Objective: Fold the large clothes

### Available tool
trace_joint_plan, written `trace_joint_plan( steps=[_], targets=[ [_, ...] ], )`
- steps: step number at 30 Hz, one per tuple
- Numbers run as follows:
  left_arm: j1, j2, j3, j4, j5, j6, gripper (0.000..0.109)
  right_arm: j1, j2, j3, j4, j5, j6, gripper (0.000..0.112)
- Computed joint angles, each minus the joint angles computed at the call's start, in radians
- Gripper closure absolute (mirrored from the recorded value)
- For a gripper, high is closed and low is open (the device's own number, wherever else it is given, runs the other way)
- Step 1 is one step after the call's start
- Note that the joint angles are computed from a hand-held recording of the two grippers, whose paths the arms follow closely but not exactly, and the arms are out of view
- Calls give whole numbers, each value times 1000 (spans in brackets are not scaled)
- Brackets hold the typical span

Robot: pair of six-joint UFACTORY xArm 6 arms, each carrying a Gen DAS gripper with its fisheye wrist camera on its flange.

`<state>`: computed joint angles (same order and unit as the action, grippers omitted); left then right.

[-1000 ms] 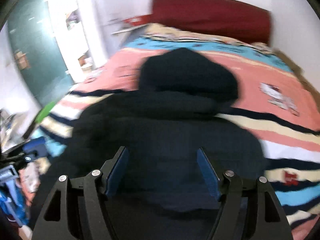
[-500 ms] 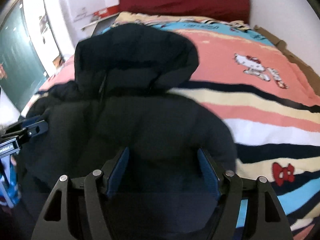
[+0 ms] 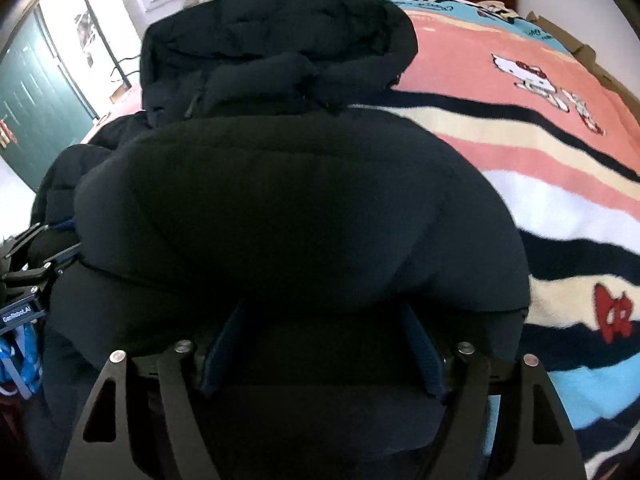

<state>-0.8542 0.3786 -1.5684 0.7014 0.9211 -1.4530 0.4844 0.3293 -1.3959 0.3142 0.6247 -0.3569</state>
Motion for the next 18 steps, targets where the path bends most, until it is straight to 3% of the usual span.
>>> trace_joint_plan(
  steps=[6, 11, 15, 18],
  targets=[
    [-24, -58, 89, -8, -26, -58, 42, -1, -83, 56, 95, -4, -110, 42],
    [-29, 12, 8, -56, 29, 19, 41, 5, -43, 71, 68, -14, -102, 41],
    [-31, -44, 31, -50, 20, 62, 42, -2, -37, 31, 49, 45, -95, 41],
    [-29, -116, 63, 15, -5, 70, 42, -32, -44, -14, 147, 106, -184, 41]
  ],
)
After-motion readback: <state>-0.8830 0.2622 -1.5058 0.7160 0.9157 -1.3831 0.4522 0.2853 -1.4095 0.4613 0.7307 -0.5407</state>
